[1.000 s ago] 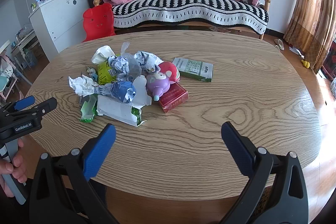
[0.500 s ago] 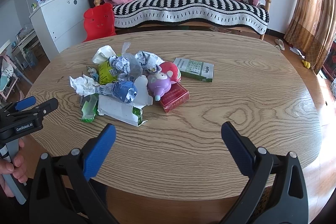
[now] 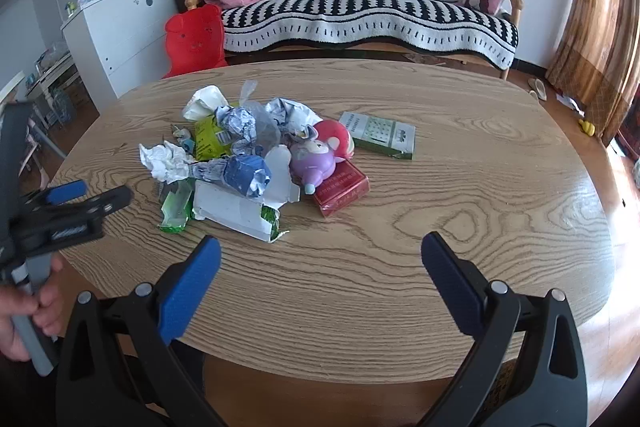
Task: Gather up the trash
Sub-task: 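Grasp the white tissue with the left tool while the right tool grasps the mushroom toy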
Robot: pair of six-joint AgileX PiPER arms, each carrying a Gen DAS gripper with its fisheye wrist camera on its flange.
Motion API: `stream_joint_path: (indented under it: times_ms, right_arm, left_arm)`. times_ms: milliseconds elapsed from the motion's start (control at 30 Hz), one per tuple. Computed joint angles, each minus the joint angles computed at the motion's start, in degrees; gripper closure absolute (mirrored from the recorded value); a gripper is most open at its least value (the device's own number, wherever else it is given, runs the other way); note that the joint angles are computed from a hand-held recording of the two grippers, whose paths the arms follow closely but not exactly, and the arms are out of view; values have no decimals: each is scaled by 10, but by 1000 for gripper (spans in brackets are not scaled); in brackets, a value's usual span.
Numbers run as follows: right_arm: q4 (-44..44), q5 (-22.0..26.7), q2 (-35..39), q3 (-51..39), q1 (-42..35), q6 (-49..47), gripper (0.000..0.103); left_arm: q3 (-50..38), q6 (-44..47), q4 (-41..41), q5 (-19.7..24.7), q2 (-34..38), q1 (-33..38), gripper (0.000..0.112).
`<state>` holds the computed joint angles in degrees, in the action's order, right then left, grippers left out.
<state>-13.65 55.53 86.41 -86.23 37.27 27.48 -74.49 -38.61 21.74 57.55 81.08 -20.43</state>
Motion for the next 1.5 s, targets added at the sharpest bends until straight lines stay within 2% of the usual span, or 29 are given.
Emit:
stream_joint_path:
  times_ms: [200, 233, 300, 333, 400, 533, 600, 667, 767, 933, 1000, 1100, 1133, 1167, 1200, 1300, 1400, 1500]
  right_arm:
    - [8, -5, 1, 10, -7, -12, 6]
    - [10, -6, 0, 10, -8, -13, 6]
    - [25, -16, 0, 17, -16, -24, 6]
    - [28, -18, 0, 20, -17, -27, 6]
    - [38, -24, 3, 25, -23, -40, 6]
    - [44, -30, 24, 14, -35, -55, 6]
    - [51, -33, 40, -5, -49, -56, 6]
    - [80, -36, 69, -42, -77, -54, 6]
    - [136, -32, 117, -101, -113, -62, 6]
    - [172, -14, 200, -183, -142, -69, 6]
    - [192, -10, 224, -205, -146, -76, 8]
    - [176, 11, 265, -254, -128, -80, 9]
    - [159, 18, 273, -265, -117, -77, 11]
    - [145, 24, 282, -276, -109, -78, 26]
    - [128, 37, 288, -291, -100, -78, 49]
    - [104, 31, 263, -280, -95, -70, 54]
    - [100, -26, 189, -209, -107, -68, 55]
    - [175, -18, 160, -181, -142, -106, 55]
  left_arm:
    - [-55, -12, 16, -18, 73, 9, 16]
    - [-62, -7, 10, -21, 84, 16, 19]
    - [-70, 16, -26, -26, 89, 36, 70]
    - [-77, 30, -56, -21, 89, 48, 101]
    - [-73, 53, -114, -25, 72, 71, 108]
    - [-56, 60, -103, -15, 14, 49, 108]
    - [-31, 70, -122, -20, -33, 48, 108]
    - [-14, 55, -102, -23, -61, 29, 108]
    - [-8, 47, -87, -23, -64, 2, 108]
    - [5, 78, -114, -23, -62, 18, 108]
    - [8, 78, -113, -24, -63, 15, 108]
    - [4, 78, -107, -25, -60, 8, 108]
    - [1, 77, -104, -25, -57, 5, 108]
    - [0, 78, -105, -25, -55, 5, 108]
    - [-1, 77, -106, -24, -52, 4, 108]
    - [-9, 73, -107, -24, -48, -5, 108]
    - [-14, 61, -88, -23, -46, -20, 108]
    - [-19, 41, -78, -26, -39, -32, 108]
